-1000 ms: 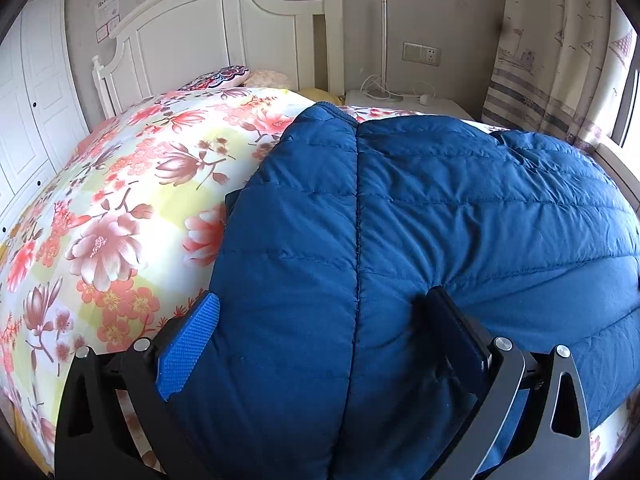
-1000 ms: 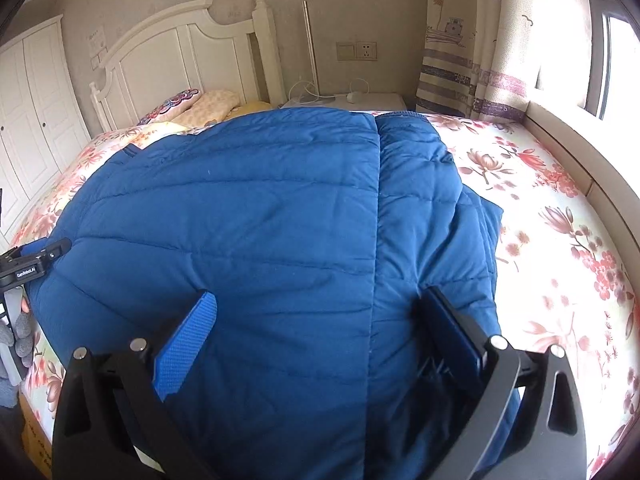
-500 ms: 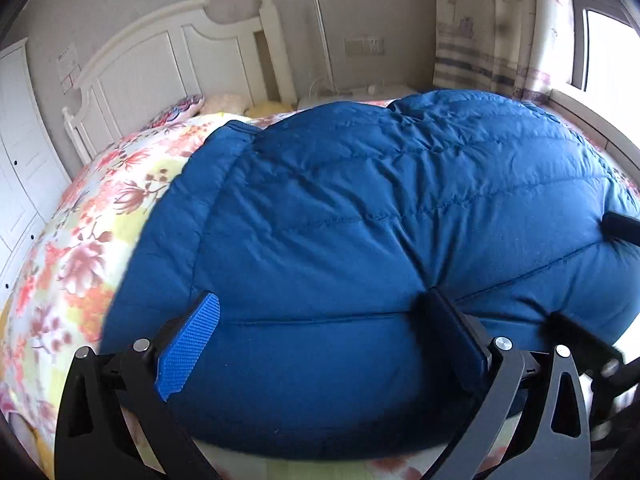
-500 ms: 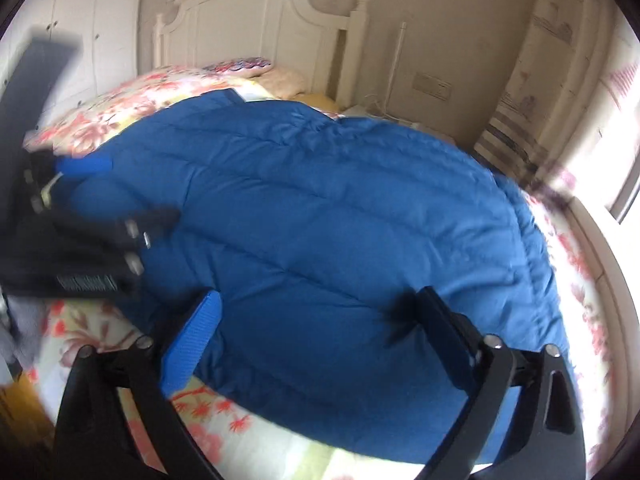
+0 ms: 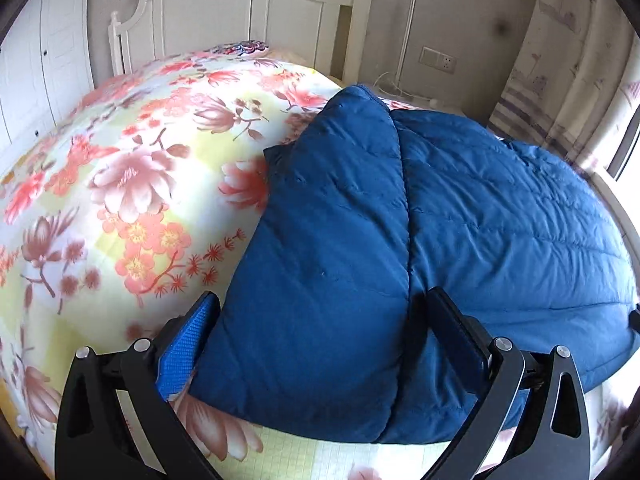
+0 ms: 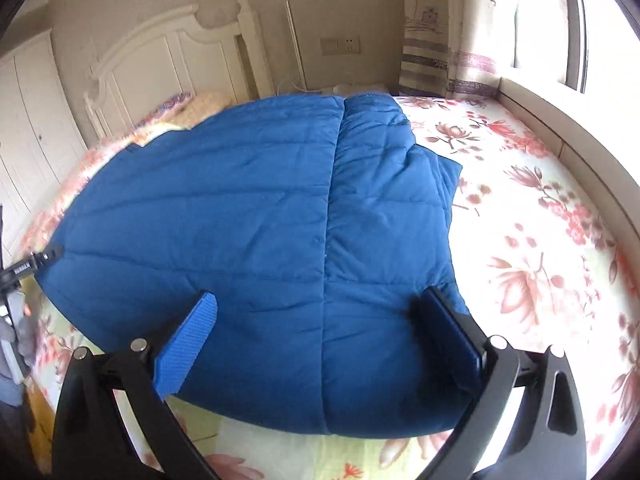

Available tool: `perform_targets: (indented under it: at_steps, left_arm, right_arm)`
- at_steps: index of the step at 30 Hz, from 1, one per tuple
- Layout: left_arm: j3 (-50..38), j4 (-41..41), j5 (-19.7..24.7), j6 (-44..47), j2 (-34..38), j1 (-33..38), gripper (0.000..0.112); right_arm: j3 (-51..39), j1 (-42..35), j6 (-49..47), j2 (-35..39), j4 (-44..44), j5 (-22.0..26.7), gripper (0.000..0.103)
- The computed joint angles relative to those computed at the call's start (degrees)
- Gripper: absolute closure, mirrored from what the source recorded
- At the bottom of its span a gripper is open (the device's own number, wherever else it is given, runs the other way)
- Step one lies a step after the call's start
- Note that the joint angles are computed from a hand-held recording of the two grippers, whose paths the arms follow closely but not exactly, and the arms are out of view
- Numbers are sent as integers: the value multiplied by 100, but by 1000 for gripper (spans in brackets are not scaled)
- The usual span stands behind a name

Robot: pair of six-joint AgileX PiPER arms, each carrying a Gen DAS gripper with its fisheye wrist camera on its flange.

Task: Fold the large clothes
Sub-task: 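Lift the folded jacket edge with the right gripper while the left gripper presses the jacket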

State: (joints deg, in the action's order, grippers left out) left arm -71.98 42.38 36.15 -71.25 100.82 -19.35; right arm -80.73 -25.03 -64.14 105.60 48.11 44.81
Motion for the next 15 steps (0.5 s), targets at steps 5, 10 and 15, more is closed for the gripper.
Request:
perform_targets:
  at_steps: [5,10,15]
  left_arm:
    - [173,-449,-483,304,-54,258,14]
    - [141,-195,-401,58,23,169,14]
    - [175,-240,-428,100,-25,184,14]
  right_arm:
    - [271,-1019,149,-226,1429,1247,3]
    - [840,-1782,251,-522,1323,2241,3]
    - [935,-1629,416,-216,1224,2189,3]
